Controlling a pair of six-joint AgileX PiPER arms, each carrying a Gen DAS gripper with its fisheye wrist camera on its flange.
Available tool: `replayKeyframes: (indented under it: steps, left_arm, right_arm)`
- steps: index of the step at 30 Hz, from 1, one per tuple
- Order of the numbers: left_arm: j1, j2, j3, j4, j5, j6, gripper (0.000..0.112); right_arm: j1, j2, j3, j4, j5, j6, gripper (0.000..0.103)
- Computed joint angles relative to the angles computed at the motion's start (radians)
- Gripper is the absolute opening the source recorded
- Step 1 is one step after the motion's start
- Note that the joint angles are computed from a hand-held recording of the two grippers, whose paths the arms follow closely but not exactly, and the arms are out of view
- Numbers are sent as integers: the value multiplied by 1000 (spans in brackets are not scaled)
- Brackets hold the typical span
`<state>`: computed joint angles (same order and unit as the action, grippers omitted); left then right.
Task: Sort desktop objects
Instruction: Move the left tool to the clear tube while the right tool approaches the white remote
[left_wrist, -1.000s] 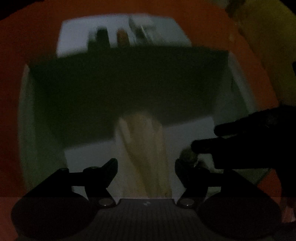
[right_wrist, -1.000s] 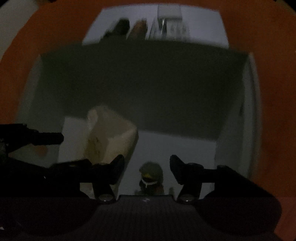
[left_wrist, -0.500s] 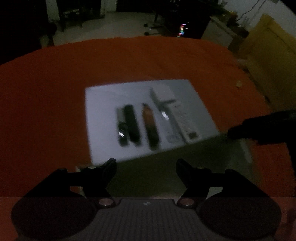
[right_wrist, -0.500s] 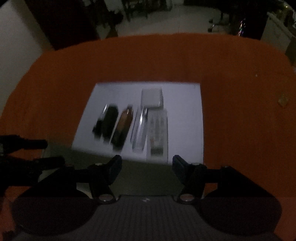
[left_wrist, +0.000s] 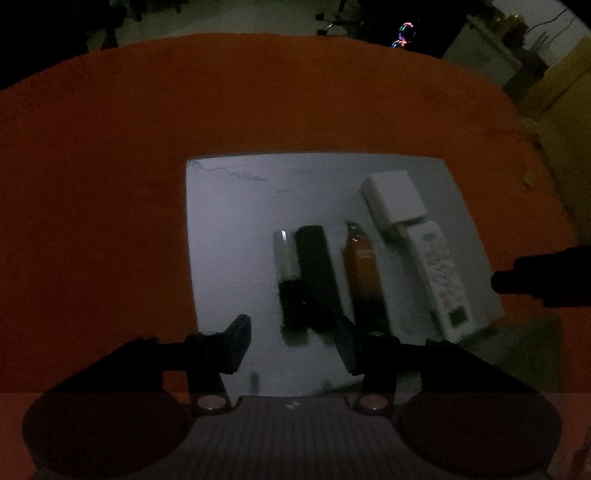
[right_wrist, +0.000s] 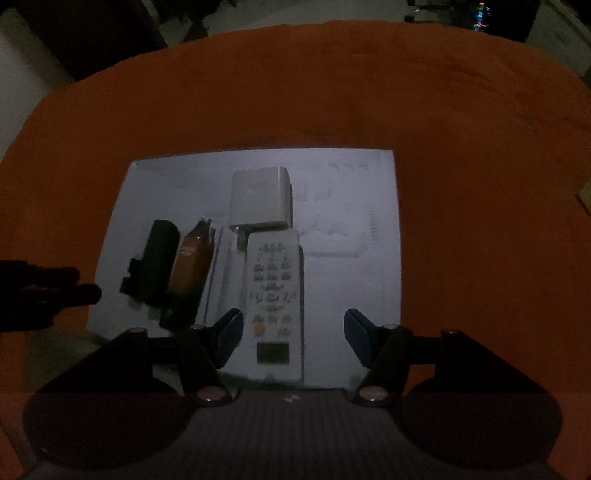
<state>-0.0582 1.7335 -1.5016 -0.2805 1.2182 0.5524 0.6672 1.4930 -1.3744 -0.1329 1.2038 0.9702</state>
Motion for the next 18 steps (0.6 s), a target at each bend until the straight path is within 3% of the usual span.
replayKeyframes:
  steps: [8, 18]
  left_arm:
    - [-49, 114, -32, 29, -64, -44, 45]
    - [-63, 134, -63, 8, -51, -18, 40]
  right_arm:
    - [-91, 52, 57, 49, -90, -78, 64]
    - [-129, 104, 70, 121, -143, -175, 65]
